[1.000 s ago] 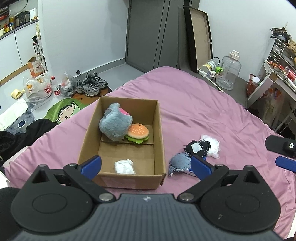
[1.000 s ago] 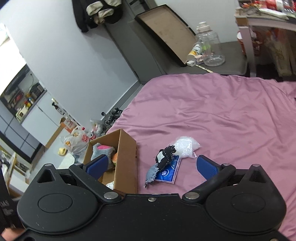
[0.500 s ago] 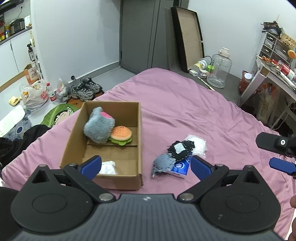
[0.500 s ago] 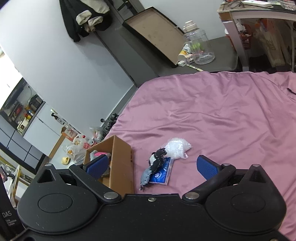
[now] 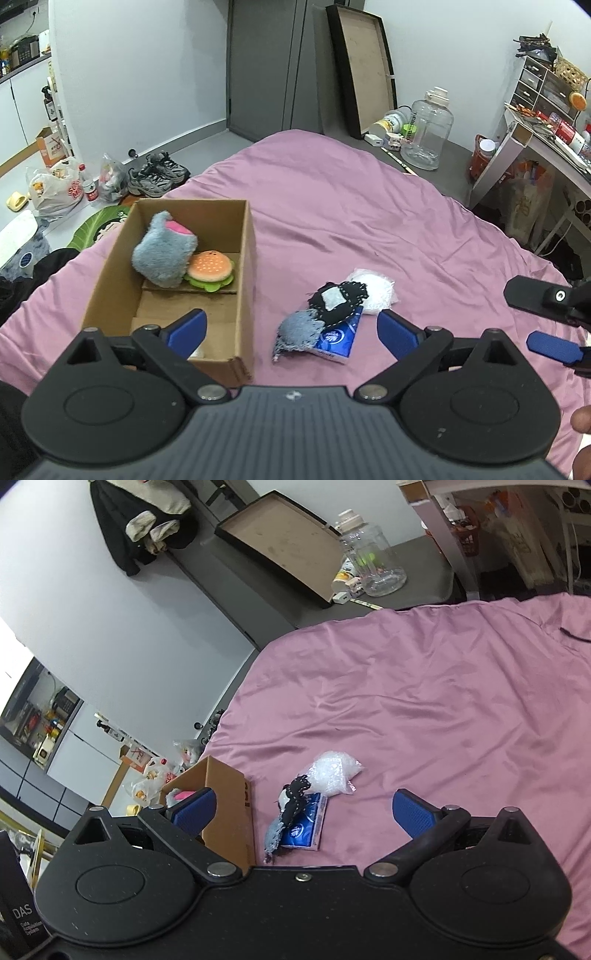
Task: Organize soft objects
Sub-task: 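Move both grippers down toward the remaining items on the bed, then grasp the black white-patched plush with the left gripper while the right approaches the plastic bag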
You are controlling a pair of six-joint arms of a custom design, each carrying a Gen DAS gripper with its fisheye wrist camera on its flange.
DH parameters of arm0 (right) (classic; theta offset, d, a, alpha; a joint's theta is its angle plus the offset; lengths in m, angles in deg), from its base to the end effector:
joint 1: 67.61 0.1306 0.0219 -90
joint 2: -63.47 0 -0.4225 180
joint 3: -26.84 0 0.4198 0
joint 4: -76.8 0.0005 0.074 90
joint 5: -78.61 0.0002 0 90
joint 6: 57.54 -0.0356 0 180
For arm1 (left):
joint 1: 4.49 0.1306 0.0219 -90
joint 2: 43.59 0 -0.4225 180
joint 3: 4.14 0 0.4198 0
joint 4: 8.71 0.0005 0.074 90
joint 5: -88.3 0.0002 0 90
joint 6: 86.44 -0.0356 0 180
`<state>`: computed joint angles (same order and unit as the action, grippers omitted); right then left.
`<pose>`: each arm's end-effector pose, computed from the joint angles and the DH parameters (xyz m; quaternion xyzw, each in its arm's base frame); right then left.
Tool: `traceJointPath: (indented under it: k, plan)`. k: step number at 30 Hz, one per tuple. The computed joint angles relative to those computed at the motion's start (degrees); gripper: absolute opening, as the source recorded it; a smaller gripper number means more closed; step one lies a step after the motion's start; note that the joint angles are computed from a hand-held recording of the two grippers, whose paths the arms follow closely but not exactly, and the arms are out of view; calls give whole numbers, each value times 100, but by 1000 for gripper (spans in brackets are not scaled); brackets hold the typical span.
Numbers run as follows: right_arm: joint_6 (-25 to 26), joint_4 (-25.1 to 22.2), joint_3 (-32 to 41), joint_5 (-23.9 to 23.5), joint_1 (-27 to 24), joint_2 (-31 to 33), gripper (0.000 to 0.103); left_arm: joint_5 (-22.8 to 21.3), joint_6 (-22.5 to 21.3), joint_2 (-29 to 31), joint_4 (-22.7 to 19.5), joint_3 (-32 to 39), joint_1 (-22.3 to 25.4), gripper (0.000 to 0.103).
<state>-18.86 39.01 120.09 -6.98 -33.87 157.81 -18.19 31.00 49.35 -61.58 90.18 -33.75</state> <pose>0.4664 0.3076 0.4750 0.1542 0.8883 0.2659 0.3412 0.4674 -0.2509 0.4779 -0.0324 0.9349 -0.0358 0.3515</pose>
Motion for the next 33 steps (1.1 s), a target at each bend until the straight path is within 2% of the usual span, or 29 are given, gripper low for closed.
traceJointPath:
  k: [12, 18, 31, 33]
  plan:
    - [-408, 151, -70, -380, -251, 185, 91, 355, 60, 439, 201, 177, 35, 76]
    - [-531, 158, 27, -664, -410, 385, 85, 538, 173, 737, 200, 360, 45, 74]
    - [-647, 136, 372, -1108, -618, 950, 82, 665, 175, 1395, 81, 738, 80, 73]
    - [-644, 72, 465, -1150, -638, 1065, 81, 655, 163, 1498, 59, 809, 90, 71]
